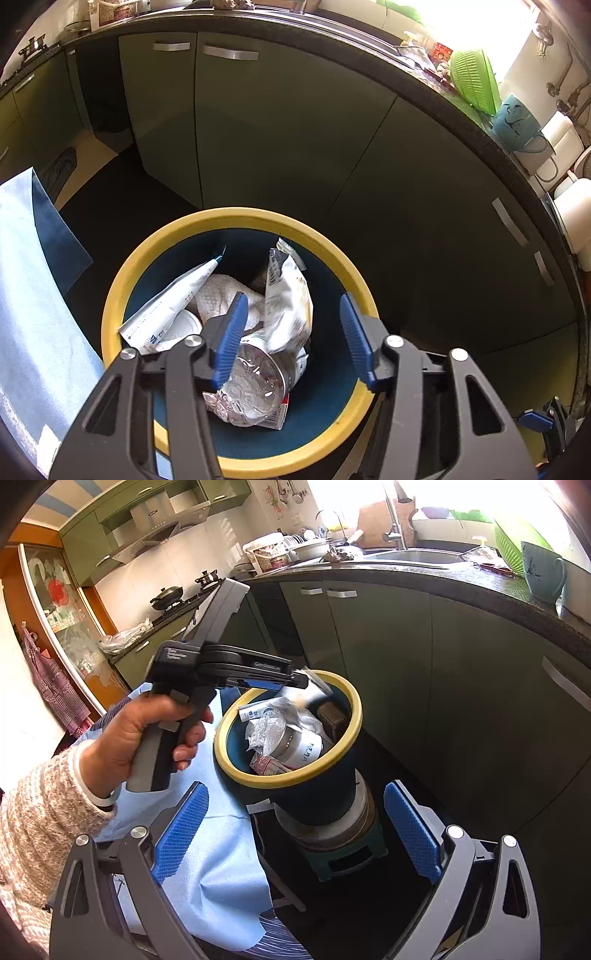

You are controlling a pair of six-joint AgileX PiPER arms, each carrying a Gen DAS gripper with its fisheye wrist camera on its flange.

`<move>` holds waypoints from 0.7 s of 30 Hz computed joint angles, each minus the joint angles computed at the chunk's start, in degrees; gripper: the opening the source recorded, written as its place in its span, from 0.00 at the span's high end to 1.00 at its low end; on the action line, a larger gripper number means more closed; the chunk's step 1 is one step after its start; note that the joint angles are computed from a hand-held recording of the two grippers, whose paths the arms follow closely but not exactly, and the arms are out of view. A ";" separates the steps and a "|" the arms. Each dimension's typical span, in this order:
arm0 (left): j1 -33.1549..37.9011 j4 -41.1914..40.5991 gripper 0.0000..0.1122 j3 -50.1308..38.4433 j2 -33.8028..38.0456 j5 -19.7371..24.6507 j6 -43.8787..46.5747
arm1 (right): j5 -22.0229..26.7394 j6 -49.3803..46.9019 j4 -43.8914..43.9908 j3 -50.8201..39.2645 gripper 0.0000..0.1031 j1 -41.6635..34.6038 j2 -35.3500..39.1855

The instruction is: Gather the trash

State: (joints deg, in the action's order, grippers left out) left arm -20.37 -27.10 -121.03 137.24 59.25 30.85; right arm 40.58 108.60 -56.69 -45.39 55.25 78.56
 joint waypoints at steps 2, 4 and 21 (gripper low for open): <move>0.32 -0.22 0.54 -0.21 0.08 0.01 0.20 | 0.06 -0.55 0.34 -0.33 0.08 -0.05 0.10; 1.08 -1.99 0.54 1.86 -1.54 -0.72 1.70 | 0.53 -0.87 0.47 -0.63 0.08 0.16 -0.04; 40.42 -38.53 0.14 59.71 -57.58 -3.18 50.37 | -0.98 -6.46 0.23 -9.44 0.08 3.61 6.61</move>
